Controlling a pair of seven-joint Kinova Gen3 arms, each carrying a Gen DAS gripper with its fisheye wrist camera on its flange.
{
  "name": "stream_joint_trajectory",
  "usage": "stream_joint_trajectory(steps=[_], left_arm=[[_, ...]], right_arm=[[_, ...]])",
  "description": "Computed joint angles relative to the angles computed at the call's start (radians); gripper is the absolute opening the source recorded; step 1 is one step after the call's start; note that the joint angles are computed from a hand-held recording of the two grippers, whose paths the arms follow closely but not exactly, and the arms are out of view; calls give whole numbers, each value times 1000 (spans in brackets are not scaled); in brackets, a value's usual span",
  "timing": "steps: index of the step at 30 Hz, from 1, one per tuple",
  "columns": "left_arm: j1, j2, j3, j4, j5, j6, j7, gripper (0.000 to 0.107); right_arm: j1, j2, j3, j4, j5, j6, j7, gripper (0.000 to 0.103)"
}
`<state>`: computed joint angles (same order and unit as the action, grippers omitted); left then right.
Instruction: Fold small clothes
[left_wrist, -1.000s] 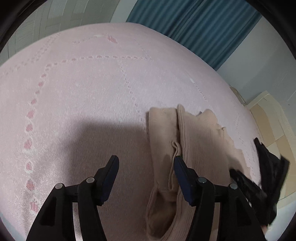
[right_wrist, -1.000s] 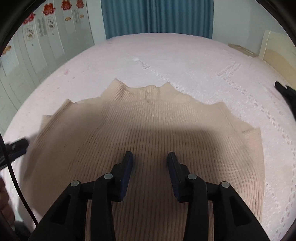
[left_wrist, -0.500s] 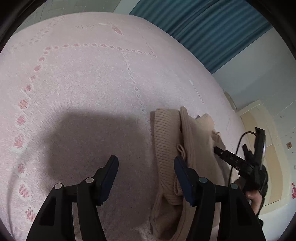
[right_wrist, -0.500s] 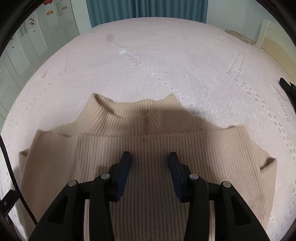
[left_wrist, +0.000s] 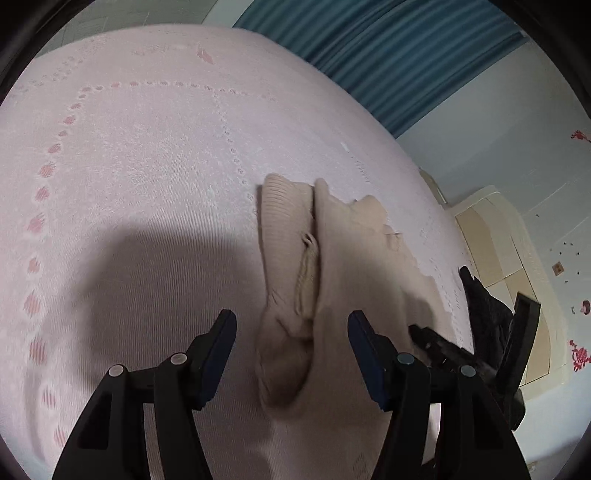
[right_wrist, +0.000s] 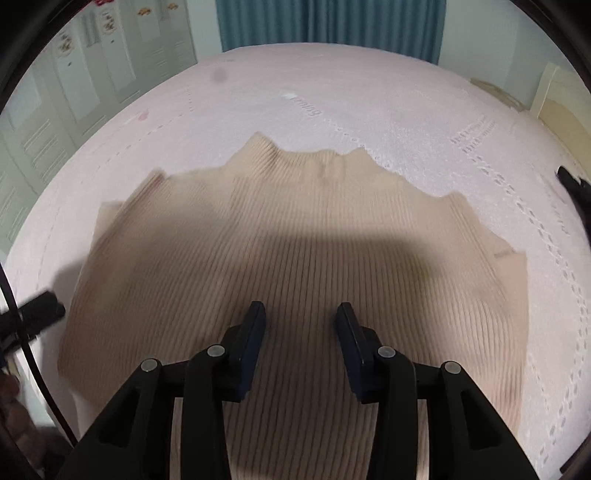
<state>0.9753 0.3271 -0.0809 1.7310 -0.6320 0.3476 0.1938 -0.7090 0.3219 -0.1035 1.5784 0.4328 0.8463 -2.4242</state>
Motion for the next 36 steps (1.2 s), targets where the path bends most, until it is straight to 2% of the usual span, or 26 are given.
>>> stream_joint_trajectory(steps=[2, 4, 8, 11, 13, 17, 21, 25, 28, 30, 32, 36], left_arm=[[56, -17, -33, 26, -48, -9, 63, 61], [52, -29, -20, 48, -61, -31, 83, 61], [24, -32, 50, 45, -12, 8, 36, 61], [11, -31, 72, 57, 16, -10, 33, 61], [18, -26, 70, 63, 32, -24, 38, 61], [52, -8, 34, 55, 33, -44, 57, 62], [92, 21, -34, 42, 42, -89, 92, 62], [87, 54, -96, 43, 103, -194, 88, 62], [112, 70, -178, 69, 157, -307, 103, 61], [94, 85, -190, 67, 195, -350, 96, 59], [56, 98, -159, 39, 218, -327, 70, 57], [4, 126, -102, -55, 252, -211, -7, 52]], right_arm=[[-9, -33, -4, 43, 7, -15, -20, 41], [-4, -66, -18, 84, 1, -32, -35, 41], [4, -101, -47, 151, -23, -58, -46, 41], [-33, -135, -58, 212, 36, -68, -112, 41], [-27, -157, -75, 235, 31, -75, -117, 41], [22, -219, -104, 282, -46, -122, -47, 40], [59, -313, -123, 347, -1, -157, -95, 40], [134, -410, -149, 418, 71, -164, -179, 40], [207, -472, -139, 487, 51, -229, -213, 40], [249, -500, -122, 535, 14, -285, -209, 40], [279, -512, -101, 562, -36, -320, -180, 40], [330, -543, -76, 616, -100, -396, -132, 40]])
